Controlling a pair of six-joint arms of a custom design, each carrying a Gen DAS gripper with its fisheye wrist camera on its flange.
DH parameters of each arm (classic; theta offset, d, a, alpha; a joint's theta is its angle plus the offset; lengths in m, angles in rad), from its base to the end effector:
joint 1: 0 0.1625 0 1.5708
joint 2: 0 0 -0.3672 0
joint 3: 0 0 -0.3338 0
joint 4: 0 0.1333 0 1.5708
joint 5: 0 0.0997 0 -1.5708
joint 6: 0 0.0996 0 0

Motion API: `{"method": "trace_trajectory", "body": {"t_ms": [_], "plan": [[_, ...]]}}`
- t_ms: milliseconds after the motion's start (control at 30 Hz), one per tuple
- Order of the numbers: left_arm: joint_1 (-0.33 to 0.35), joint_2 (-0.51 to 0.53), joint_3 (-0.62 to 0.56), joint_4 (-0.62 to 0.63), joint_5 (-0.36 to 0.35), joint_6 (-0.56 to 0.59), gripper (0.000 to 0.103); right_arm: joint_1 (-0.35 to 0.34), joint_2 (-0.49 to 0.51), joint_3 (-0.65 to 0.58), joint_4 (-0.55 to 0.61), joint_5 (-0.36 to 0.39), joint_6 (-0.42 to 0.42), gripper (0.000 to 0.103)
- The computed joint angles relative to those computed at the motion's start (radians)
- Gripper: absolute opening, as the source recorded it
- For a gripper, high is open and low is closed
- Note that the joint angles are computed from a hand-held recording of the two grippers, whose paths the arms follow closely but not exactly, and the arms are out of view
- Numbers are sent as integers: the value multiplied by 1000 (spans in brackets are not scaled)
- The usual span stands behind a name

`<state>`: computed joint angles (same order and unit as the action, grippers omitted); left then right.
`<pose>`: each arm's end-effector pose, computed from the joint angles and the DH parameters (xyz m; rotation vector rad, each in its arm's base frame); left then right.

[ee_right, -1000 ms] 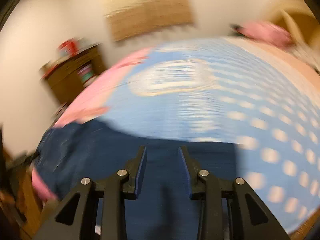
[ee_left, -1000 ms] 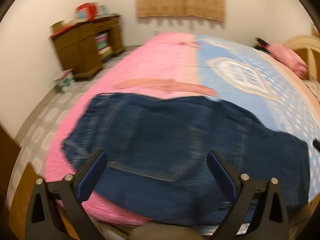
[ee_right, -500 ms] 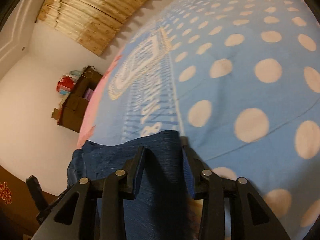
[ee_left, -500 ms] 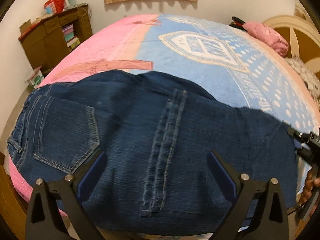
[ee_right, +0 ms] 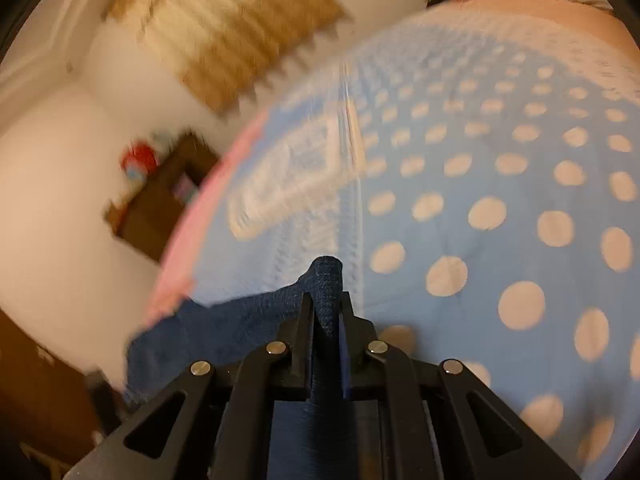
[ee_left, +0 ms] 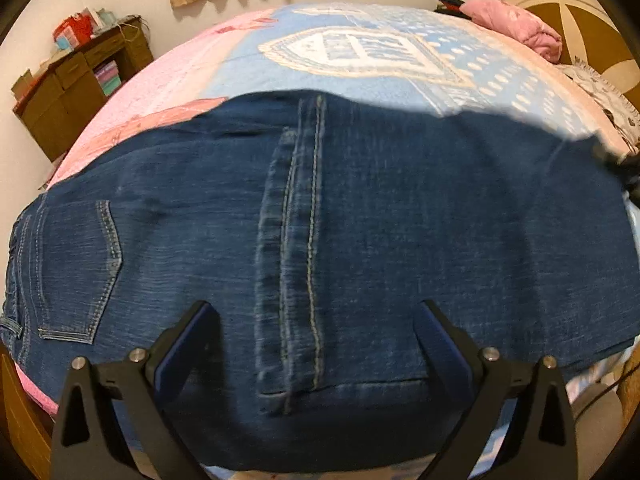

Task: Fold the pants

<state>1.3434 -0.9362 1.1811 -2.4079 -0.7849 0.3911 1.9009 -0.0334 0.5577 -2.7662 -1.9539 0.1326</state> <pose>0.0489 -0.6924 0.3745 0.4135 2.2287 -0.6075 0.3474 -0.7176 -0.0027 0.0857 -2.7437 1.0515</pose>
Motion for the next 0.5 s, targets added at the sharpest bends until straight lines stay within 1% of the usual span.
{"method": "trace_trajectory", "body": {"t_ms": [33,67,100,133,167,200,233,267,300,333,367,400,433,467,500], "plan": [[-1,-1,6,-10,-4,-2,103,-2,53,-105,101,-54,-27,12],[-2,-1,11,-17,-6,-3,103,-2,107,-208,181,-99,-48,16],[-4,-1,16,-22,-2,-1,103,-4,142,-270,221,-116,-57,17],[-5,-3,15,-14,-2,2,103,-7,156,-289,220,-117,-51,17],[-5,-6,6,15,-10,0,103,-9,147,-267,190,-109,-23,20],[-4,-14,-2,40,-17,-4,103,0,118,-204,138,-144,18,23],[-4,-18,-9,47,-19,-7,103,16,109,-169,45,-220,47,23],[-1,-31,-11,44,-25,-9,103,41,105,-134,-60,-325,49,23],[4,-47,-16,41,-36,-13,103,62,118,-131,-165,-388,30,23],[11,-62,-30,44,-43,-25,103,82,121,-110,-270,-423,13,23],[18,-67,-46,49,-47,-37,103,103,104,-60,-348,-418,0,23],[30,-79,-76,61,-55,-59,103,114,81,-4,-384,-371,-11,23],[45,-88,-110,72,-56,-81,103,129,80,11,-378,-312,-26,23],[54,-92,-131,73,-52,-93,103,144,101,-16,-331,-267,-44,23],[69,-96,-163,71,-39,-111,103,157,139,-85,-253,-234,-59,23]]}}
